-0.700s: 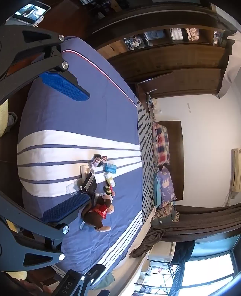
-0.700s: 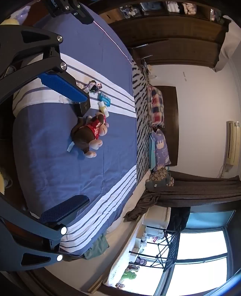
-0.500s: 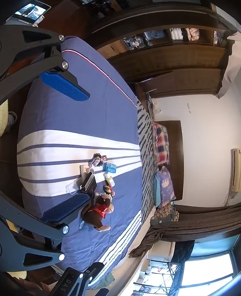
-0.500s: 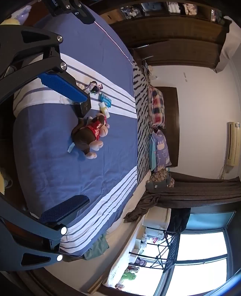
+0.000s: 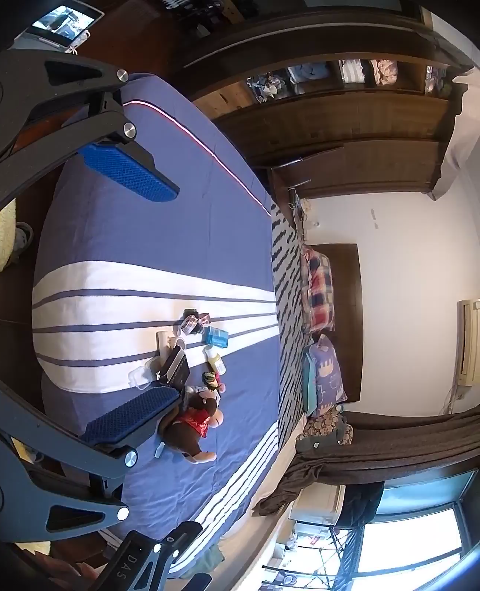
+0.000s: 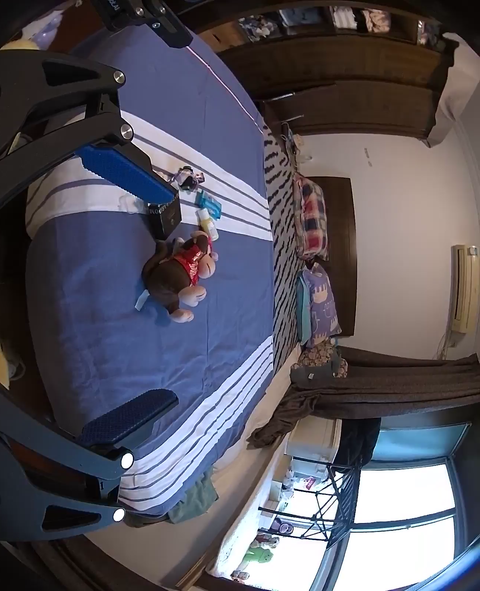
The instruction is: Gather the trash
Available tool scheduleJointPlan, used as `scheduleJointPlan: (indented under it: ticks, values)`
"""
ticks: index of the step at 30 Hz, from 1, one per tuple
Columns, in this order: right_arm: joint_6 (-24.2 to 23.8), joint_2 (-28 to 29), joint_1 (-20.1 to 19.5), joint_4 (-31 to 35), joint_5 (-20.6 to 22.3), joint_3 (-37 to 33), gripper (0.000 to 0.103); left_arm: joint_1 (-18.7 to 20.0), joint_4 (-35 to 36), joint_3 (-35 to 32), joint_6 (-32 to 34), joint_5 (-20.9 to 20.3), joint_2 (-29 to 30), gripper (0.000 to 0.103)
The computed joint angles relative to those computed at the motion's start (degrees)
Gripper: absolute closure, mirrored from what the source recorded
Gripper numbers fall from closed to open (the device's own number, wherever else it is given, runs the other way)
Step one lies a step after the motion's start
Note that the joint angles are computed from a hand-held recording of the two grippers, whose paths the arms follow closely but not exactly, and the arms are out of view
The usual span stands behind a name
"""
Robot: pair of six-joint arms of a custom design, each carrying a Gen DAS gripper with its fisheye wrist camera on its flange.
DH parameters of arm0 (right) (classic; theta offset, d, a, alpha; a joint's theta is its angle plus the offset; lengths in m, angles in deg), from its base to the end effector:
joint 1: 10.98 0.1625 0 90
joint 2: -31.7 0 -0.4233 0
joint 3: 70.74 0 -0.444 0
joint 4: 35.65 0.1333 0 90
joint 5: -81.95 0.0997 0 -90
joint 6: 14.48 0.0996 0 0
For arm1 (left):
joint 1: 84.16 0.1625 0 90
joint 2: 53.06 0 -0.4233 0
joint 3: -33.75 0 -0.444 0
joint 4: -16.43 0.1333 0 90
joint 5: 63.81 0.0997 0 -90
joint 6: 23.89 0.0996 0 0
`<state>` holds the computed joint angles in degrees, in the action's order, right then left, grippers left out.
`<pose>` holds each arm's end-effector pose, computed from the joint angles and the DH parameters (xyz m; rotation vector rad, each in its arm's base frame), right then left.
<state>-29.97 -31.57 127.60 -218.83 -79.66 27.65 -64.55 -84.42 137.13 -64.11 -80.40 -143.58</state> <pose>0.5003 -0.3897 0.3531 0.3462 -1.9211 1.3364 -0.4203 -0.3926 0.4550 0.5661 1.9961 -1.2510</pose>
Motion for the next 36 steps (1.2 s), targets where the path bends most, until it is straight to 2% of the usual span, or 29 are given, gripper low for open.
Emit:
scheduleJointPlan:
  ticks: [36]
  values:
    - [1.46,-0.9,-0.08,0.73,0.4,0.57,0.003,-0.55,0.78,-0.52,-0.67,0.45,0.0,0.008]
